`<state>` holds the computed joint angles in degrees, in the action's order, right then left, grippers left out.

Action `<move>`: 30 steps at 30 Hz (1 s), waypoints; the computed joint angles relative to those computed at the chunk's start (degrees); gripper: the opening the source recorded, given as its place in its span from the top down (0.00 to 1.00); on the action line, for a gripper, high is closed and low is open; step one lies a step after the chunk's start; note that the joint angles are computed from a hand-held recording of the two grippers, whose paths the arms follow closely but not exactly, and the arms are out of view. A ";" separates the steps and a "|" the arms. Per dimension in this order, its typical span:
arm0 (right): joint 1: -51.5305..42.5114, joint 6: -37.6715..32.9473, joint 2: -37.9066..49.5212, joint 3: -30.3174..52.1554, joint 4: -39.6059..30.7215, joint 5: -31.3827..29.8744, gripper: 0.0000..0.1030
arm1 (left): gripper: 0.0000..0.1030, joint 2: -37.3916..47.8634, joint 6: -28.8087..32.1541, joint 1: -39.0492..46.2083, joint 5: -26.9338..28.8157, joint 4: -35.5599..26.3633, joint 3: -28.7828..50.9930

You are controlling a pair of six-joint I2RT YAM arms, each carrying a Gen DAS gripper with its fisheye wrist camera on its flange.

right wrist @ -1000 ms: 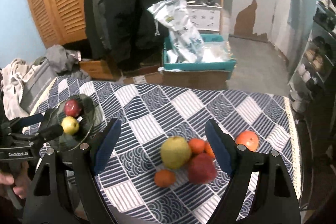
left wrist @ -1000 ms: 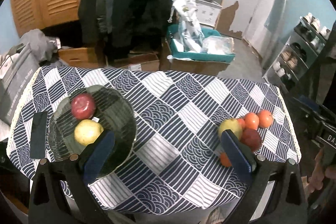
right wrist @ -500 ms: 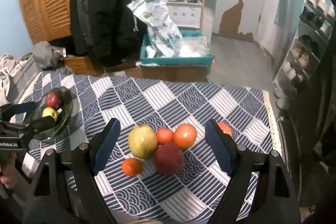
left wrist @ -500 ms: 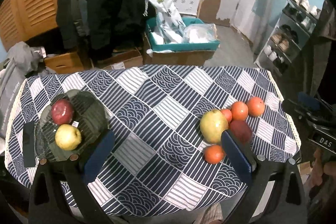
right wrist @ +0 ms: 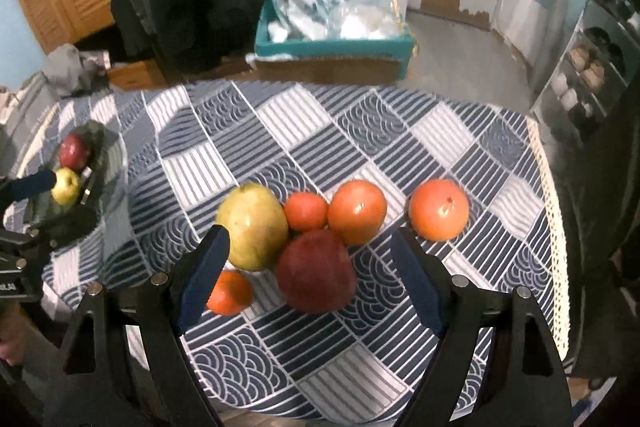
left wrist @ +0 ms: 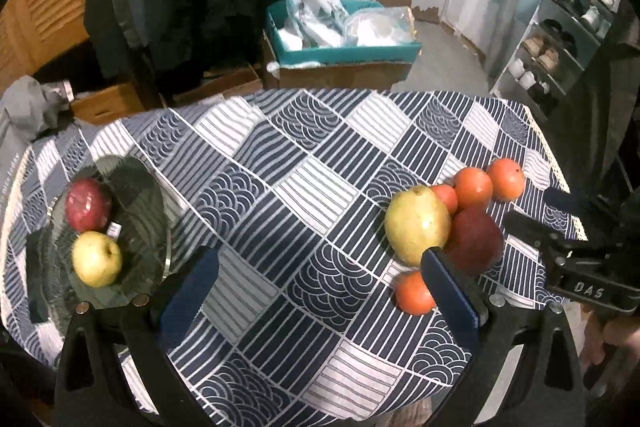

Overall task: Organize fruits
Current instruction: 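Grasp an orange with the left gripper while the right gripper grasps another red apple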

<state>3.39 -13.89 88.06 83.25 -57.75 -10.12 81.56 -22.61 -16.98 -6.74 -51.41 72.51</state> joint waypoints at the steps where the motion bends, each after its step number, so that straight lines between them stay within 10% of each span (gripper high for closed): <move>1: -0.05 0.08 0.80 -0.53 0.19 0.06 0.20 | 0.01 0.50 -0.05 0.13 0.47 0.49 -0.38; 30: -3.27 -0.10 7.18 -7.49 3.00 -0.81 0.31 | 0.01 9.04 0.70 -5.46 4.54 4.51 -2.14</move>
<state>0.12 -13.98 95.25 75.76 -54.75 -10.93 90.60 -21.90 -22.43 -2.20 -46.90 70.37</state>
